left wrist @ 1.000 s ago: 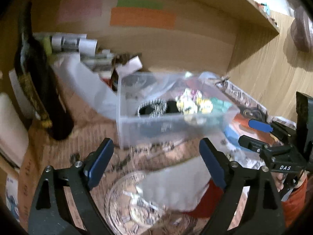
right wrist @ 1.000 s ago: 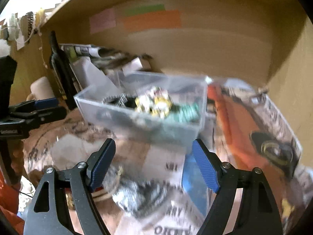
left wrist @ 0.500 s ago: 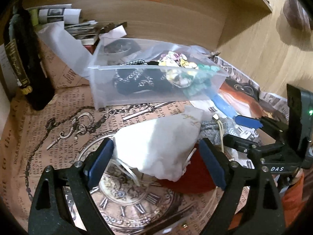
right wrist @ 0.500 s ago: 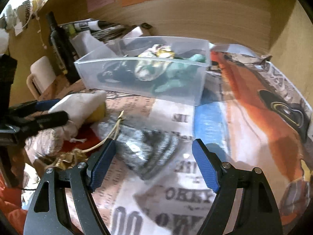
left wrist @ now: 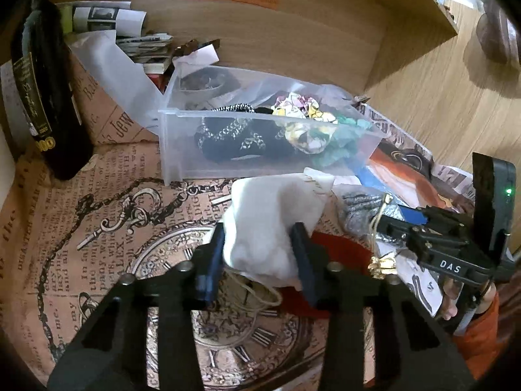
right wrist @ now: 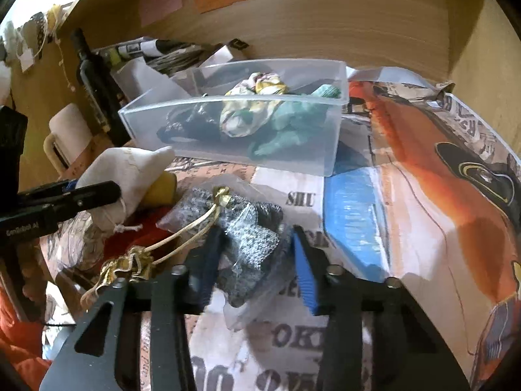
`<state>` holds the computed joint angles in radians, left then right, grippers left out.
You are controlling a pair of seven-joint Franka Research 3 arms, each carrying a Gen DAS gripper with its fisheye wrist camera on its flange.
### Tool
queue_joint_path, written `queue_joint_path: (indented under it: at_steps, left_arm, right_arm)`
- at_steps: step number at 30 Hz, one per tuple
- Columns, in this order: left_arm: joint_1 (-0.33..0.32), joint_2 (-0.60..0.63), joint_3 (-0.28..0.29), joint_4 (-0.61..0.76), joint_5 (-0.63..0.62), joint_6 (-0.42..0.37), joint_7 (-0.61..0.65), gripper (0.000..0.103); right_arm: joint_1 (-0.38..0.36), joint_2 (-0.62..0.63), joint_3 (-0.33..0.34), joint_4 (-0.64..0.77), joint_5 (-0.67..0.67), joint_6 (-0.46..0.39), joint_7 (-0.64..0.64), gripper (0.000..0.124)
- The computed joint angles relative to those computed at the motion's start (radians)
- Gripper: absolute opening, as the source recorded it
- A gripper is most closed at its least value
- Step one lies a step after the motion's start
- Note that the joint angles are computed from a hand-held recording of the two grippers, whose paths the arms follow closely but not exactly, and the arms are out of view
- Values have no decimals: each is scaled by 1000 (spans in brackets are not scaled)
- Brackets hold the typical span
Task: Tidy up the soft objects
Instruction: 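Grasp the white cloth with left tool while right tool grasps silver mesh bag, then carry white cloth into the box with left tool while right tool drops mesh bag in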
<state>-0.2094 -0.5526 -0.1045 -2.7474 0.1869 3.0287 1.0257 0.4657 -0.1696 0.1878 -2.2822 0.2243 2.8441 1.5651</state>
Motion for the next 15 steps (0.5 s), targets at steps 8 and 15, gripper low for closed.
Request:
queue_joint_path:
  at_steps: [8, 15]
  left_arm:
    - [55, -52, -32, -6, 33, 23, -35, 23]
    - [135, -82, -81, 21, 87, 41, -71, 22]
  right_arm:
    - [-64, -22, 32, -11, -170, 40, 146, 29]
    - [-78, -38, 28, -12, -190, 83, 175, 28]
